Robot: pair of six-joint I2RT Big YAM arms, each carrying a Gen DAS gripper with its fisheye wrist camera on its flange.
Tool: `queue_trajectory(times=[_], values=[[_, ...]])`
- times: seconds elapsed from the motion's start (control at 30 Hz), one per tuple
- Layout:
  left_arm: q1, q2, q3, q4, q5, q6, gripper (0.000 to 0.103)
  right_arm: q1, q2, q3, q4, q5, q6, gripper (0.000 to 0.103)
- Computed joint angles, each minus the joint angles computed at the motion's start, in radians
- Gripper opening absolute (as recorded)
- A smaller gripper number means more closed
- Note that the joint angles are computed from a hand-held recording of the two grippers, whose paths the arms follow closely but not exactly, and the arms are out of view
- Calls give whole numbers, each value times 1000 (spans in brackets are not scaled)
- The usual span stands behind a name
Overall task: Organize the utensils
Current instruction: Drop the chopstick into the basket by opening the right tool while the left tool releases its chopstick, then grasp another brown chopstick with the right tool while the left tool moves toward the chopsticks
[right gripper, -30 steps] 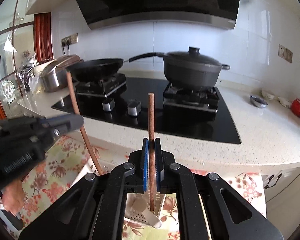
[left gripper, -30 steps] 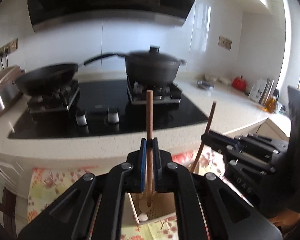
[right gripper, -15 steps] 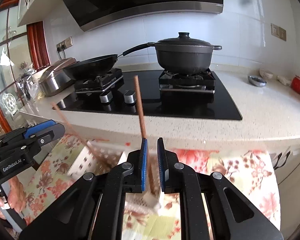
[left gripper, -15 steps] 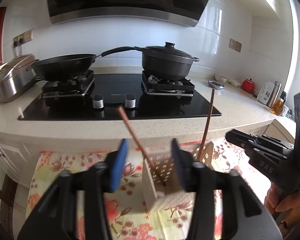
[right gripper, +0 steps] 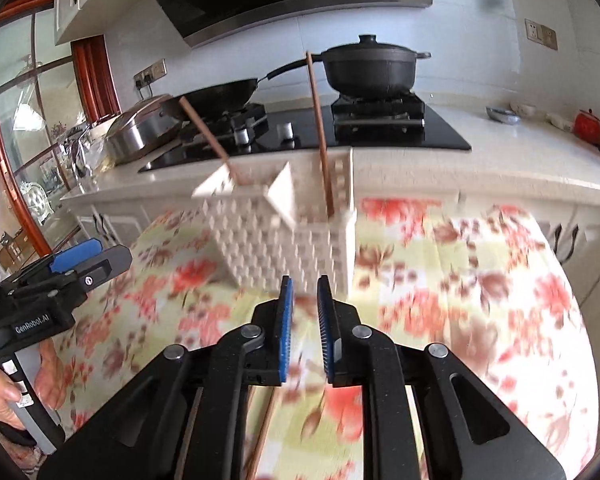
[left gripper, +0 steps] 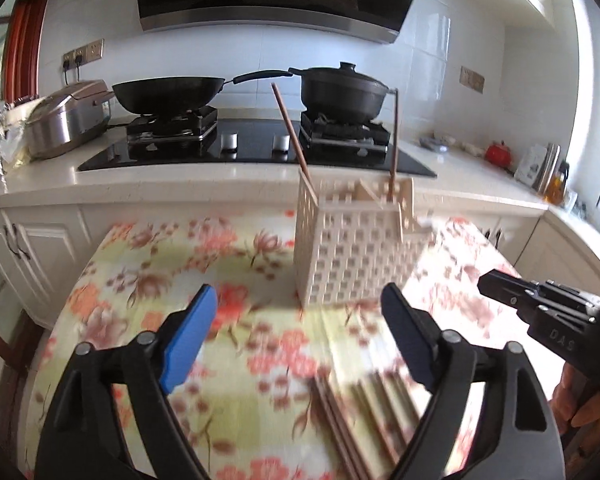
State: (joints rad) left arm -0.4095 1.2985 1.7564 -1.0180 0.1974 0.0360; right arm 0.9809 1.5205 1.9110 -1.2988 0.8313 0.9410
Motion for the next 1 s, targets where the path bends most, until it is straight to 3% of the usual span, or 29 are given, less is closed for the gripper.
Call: queue_trajectory(times=[0.07, 0.33, 0.53, 0.7, 1.0], values=[[-7, -66, -91, 30, -20, 18, 93, 35, -18, -46, 7, 13, 44, 37], [-17, -222, -313, 27, -45, 78, 96, 137, -21, -136, -53, 18, 208, 37], [15, -297, -426, 49, -22, 30, 96, 149, -7, -174, -33, -21, 220, 37], [3, -320, -444, 81, -80, 51, 96, 137, 27, -147, -43, -56, 211, 37], [10, -329, -437, 79, -87, 50, 96, 86, 113, -32, -135, -121, 173, 29]])
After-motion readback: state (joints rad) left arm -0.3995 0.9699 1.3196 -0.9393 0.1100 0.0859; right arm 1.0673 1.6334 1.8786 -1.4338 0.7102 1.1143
